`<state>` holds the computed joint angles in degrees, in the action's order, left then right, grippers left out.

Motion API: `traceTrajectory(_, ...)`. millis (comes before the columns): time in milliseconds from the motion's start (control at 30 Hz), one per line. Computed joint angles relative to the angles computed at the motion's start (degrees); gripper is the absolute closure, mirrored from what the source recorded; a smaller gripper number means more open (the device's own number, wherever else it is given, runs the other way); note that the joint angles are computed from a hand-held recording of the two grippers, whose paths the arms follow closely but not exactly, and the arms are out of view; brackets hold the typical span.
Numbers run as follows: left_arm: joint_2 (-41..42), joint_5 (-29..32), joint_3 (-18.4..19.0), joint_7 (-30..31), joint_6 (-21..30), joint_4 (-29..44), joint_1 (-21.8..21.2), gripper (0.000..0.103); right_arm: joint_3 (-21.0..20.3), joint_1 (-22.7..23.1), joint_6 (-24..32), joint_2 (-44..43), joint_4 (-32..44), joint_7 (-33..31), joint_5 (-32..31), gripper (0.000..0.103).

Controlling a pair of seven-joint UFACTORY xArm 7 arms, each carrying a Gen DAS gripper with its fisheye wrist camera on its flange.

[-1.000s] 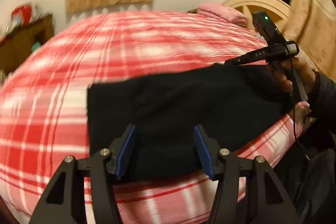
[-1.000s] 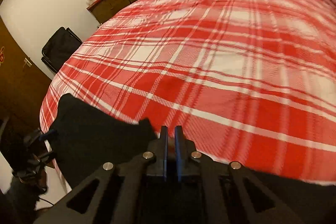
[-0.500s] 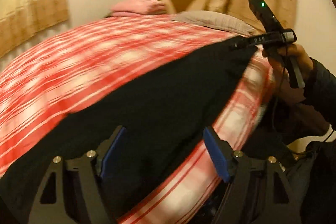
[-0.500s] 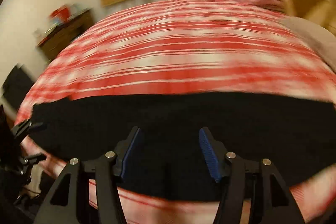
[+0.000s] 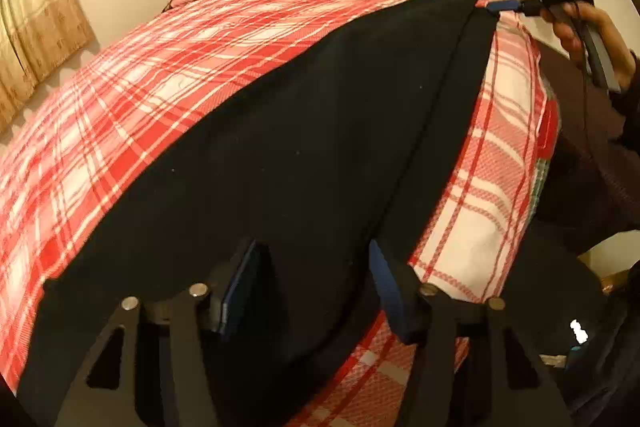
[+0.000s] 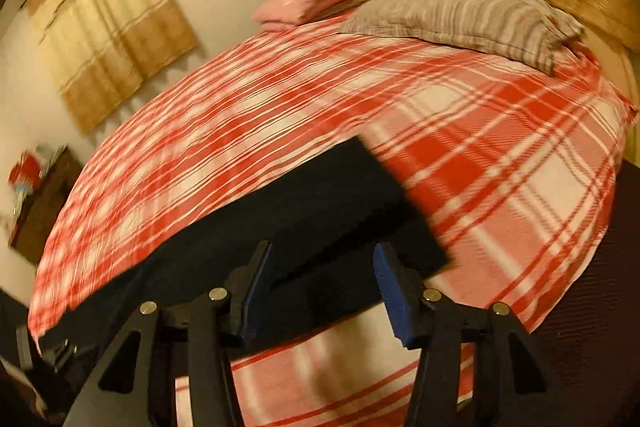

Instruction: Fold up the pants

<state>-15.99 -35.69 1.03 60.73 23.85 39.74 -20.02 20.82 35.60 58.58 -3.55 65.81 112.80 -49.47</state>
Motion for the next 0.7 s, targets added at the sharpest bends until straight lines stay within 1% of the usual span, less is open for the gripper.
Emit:
traceTrajectory(33, 0.4, 0.2, -0.3, -0.5, -0.3, 0.3, 0.0, 0.057, -0.4, -0.3, -1.0, -0.7, -1.1, 0.6, 0.0, 0.053)
traceTrajectory(67, 0.4, 0.6, -0.4, -1.3, -0.1, 0.6, 0.4, 0.061, -0.9, -1.0, -2.7, -1.5, -2.5, 1.7, -0.2, 0.055)
traceTrajectory(133, 1.7, 0.7, -0.5, -2.7, 0.3, 2.2, 0.7, 0.077, -1.4, -2.4, -5.5, -2.7, -4.6, 3.2, -0.4, 0.065)
traceTrajectory(167, 2.5, 0.0, -0.1, -2.8, 1.1, 3.3, 0.8, 0.081, -1.6, -3.3, -6.9, -3.3, -5.5, 4.1, -1.1, 0.075)
traceTrajectory(200, 2.8, -0.7, 0.2, -2.9, 2.6, 4.1, 1.0, 0.086, -1.6, -4.0, -7.9, -3.5, -5.9, 4.4, -1.5, 0.087)
traceTrajectory(233, 3.1, -1.1, 0.1, -2.9, 3.6, 4.7, 1.3, 0.088, -1.8, -4.7, -9.5, -3.5, -6.1, 4.1, -1.9, 0.092)
traceTrajectory(267, 3.6, -1.2, -0.1, -3.2, 4.4, 5.3, 1.7, 0.089, -2.0, -5.4, -10.6, -3.3, -6.0, 3.1, -2.0, 0.094)
traceTrajectory(333, 4.0, -2.2, -0.4, -2.9, 5.0, 5.9, 2.2, 0.094, -1.6, -5.9, -9.4, -1.8, -3.7, 1.1, -1.9, 0.097)
traceTrajectory(400, 4.6, -4.9, 0.2, -2.6, 7.8, 7.4, 2.9, 0.095, -1.9, -6.1, -9.3, -0.4, -1.2, -1.0, -3.1, 0.097)
traceTrajectory(500, 4.6, -11.3, 1.8, -0.4, 12.7, 10.1, 4.5, 0.096, -2.1, -5.7, -9.2, 0.2, 2.6, -3.6, -6.7, 0.098)
traceTrajectory(600, 4.4, -16.1, 2.7, 1.1, 17.4, 12.5, 6.6, 0.096, -2.0, -5.2, -9.0, -0.2, 5.4, -5.7, -10.5, 0.098)
traceTrajectory(667, 4.1, -18.7, 2.9, 2.5, 20.1, 13.1, 7.9, 0.096, -1.4, -4.8, -8.6, -1.0, 6.1, -5.7, -13.4, 0.098)
traceTrajectory(700, 3.6, -19.7, 3.2, 3.4, 22.5, 12.9, 8.4, 0.096, -0.9, -4.6, -8.3, -1.7, 5.8, -5.1, -14.4, 0.098)
